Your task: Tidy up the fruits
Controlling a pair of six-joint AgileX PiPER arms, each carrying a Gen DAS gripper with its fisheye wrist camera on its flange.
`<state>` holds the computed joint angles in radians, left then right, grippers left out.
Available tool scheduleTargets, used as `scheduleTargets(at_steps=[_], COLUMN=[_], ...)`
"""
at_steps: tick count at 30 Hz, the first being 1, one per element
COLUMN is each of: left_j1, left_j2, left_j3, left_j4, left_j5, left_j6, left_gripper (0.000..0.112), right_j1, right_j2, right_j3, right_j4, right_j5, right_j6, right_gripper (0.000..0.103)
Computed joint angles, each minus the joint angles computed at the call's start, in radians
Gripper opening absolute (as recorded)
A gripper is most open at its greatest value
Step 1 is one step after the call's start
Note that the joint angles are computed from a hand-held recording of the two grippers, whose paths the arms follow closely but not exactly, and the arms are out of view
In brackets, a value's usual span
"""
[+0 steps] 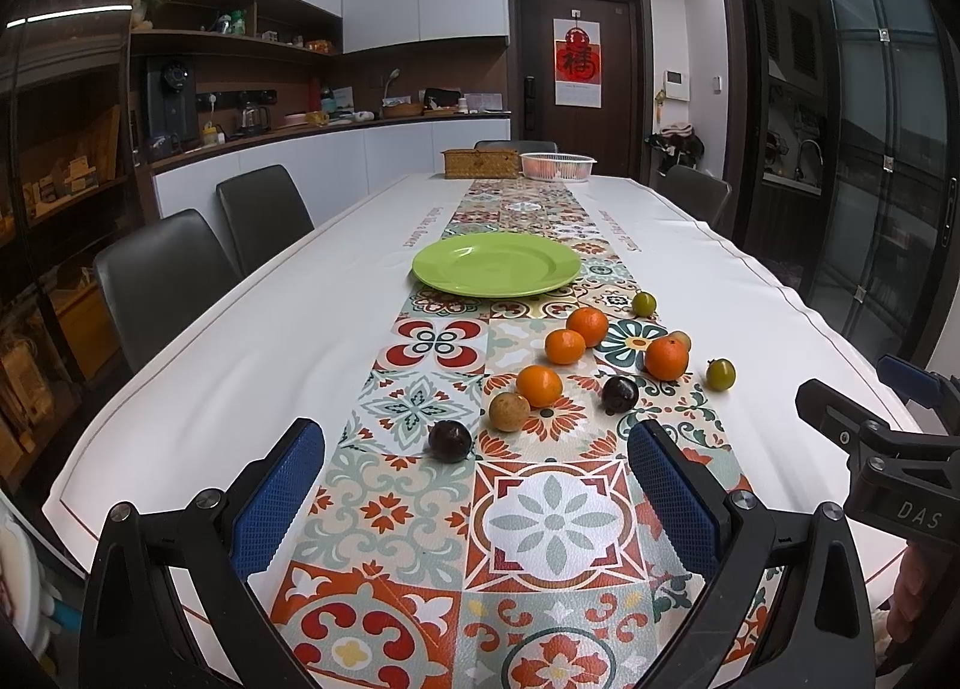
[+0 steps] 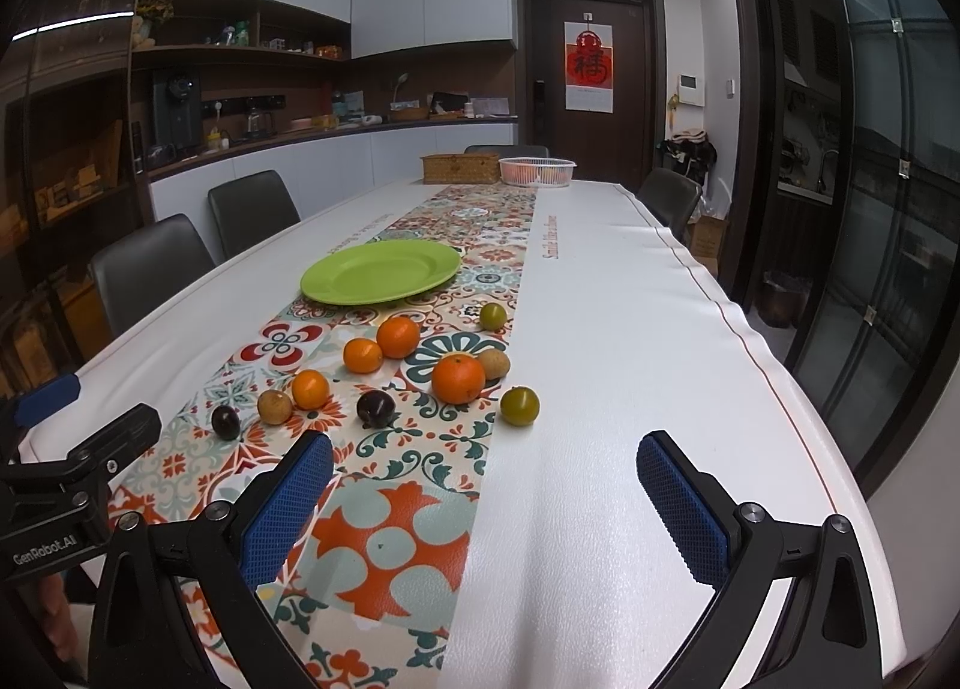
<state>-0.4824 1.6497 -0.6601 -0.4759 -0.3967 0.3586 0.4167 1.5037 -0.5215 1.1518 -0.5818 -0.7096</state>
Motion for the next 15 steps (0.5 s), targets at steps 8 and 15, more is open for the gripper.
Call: scheduleTargets(at_steps=[8,15], left_j1=[0.032,0.040], left_j2=[-0.014,0.016], left_j3=[-0.011,-0.024], left_j4=[0.026,0.030], left_j5=[0.037,0.035], left_j6=[-0.011,-0.025], left_gripper=[0.103,0.103], right_j1=[0.004,0.000], right_j2=[-0.002,0.026], right_j3=[-0.006,-0.013], right_j4=[0.014,-0.012], right_j5=[0.006,0.009], right_j6=[-0.020,-0.003], right_gripper=[0.102,0.102])
